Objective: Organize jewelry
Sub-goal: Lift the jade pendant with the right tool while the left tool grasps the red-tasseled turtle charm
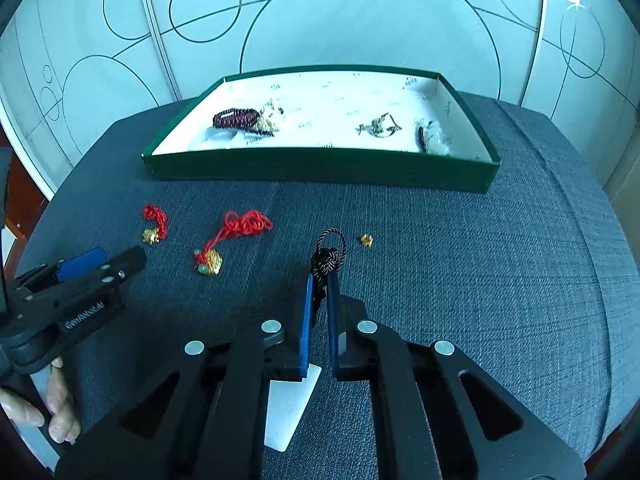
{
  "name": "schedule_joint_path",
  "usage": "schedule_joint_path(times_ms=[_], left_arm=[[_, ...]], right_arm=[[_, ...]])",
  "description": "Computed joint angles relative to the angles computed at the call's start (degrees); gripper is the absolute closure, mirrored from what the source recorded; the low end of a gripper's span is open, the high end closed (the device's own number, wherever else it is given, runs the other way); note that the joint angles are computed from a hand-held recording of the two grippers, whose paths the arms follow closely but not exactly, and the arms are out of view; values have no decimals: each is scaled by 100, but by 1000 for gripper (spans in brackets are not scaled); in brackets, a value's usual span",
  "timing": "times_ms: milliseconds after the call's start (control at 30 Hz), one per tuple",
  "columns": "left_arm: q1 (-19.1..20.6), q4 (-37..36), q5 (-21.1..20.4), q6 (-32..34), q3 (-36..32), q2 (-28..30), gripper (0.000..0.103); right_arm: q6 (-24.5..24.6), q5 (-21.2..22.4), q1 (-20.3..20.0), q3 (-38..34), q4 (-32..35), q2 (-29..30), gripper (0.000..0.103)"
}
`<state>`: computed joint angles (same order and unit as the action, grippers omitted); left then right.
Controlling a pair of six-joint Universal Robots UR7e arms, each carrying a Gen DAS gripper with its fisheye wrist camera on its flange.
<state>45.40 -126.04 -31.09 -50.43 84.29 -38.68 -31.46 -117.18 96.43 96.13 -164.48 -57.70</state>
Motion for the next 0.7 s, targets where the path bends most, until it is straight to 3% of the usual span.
schedule_joint_path(times_ms=[700], left_arm=[[173, -188, -95, 405, -756, 466, 43]], right_arm=[[151, 203, -51, -401, 229, 147, 96]])
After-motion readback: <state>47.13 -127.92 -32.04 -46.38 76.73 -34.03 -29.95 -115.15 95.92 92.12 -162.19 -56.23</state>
